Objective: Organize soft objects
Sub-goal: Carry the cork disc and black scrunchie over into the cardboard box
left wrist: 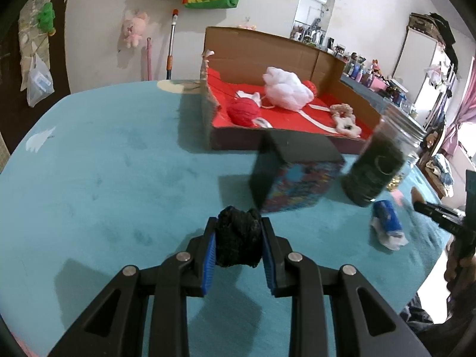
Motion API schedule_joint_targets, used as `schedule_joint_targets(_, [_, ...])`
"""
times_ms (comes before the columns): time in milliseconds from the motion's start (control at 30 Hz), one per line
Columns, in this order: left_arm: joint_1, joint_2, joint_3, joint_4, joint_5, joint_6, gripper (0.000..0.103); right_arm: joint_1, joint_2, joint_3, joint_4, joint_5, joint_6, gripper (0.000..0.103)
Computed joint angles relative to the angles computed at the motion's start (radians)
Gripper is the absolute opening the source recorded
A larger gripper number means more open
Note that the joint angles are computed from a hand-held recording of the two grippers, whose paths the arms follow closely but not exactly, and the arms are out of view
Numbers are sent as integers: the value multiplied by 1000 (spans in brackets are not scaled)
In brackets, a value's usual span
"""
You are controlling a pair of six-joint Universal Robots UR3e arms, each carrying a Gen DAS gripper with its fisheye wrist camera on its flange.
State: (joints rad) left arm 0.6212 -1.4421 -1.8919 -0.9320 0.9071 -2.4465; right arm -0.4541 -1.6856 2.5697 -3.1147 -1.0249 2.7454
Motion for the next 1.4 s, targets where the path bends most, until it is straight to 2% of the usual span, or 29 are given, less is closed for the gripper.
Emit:
schedule_joint_targets(167, [-13,-132,123,4,-19,43,29,11,53,-80,18,-32,-31,21])
schedule_joint_targets(333, [-19,-233,242,-57,-98,160,29,11,106,-189,86,-9,-79,21])
schedule_joint_targets(600, [-57,-304,366,-142,-128,301,29,35,182,-348,159,-21,-176,21])
schedule_joint_targets(800, [-66,-337,446,-183,-148,365,29,55,213,-418,202,-34,-236,21])
schedule_joint_targets(933, [-82,-357,498,-191,-136,386,29,74,225,-449,210,-55,-258,21])
schedule_joint_targets(1100, [-100,-378,548,-204,-130,399,29,71,227,-490,248,-34,-278,21])
schedule_joint_targets(1400, [-129,-432,684,-285,-159,406,29,85,244,-612,348,-15,-311,21])
